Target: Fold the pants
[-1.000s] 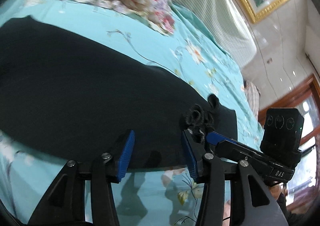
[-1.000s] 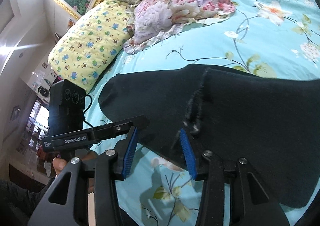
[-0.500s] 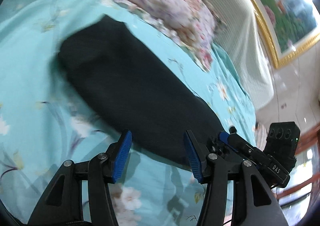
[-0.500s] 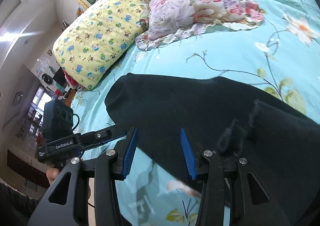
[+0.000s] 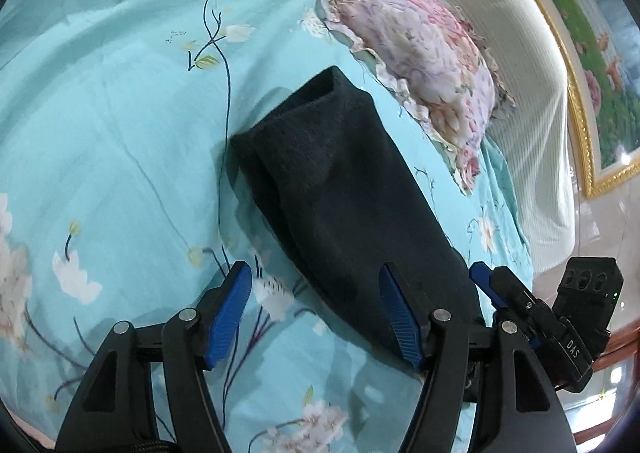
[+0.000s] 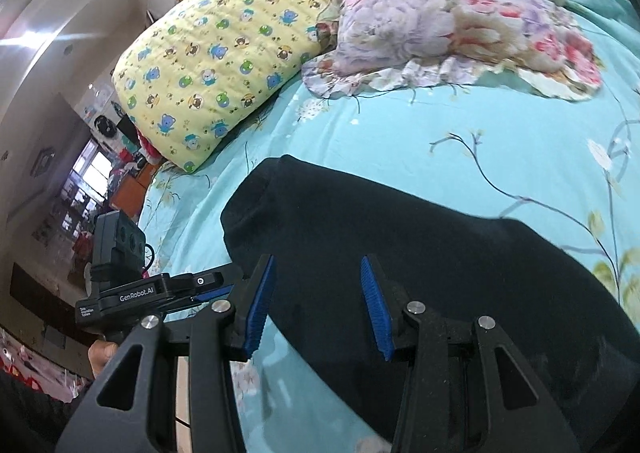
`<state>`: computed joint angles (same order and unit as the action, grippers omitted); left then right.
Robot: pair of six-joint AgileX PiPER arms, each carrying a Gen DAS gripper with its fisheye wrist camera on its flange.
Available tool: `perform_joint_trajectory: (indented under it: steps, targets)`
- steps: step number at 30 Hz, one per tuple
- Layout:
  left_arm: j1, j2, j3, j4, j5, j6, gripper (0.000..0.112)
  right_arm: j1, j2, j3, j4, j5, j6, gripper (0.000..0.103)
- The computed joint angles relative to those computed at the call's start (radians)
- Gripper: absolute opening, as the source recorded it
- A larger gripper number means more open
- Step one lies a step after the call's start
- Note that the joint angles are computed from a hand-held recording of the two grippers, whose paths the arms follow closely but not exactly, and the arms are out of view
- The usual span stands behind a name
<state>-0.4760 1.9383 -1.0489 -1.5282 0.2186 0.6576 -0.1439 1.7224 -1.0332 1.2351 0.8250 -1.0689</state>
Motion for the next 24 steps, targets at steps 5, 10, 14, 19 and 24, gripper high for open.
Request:
perform_joint_trajectory:
  steps: [5, 10, 14, 19, 24]
  targets:
    - [0.029, 0.046, -0.051, 0.037, 0.032, -0.03, 0.067, 0.044, 0.077, -0.112, -0.051, -0.011, 0.056, 0.046]
    - [0.049, 0.089, -0.112, 0.094, 0.054, -0.084, 0.067, 0.087, 0.171, -0.266, -0.136, -0.01, 0.138, 0.046]
    - [0.057, 0.109, -0.133, 0.065, 0.061, -0.059, 0.067, 0.121, 0.269, -0.431, -0.23, 0.018, 0.221, 0.046]
    - [0.068, 0.127, -0.143, -0.005, 0.077, 0.021, 0.068, 0.168, 0.404, -0.667, -0.355, 0.094, 0.321, 0.046]
    - [0.084, 0.136, -0.135, -0.123, 0.1, 0.13, 0.068, 0.216, 0.569, -0.954, -0.463, 0.23, 0.43, 0.046]
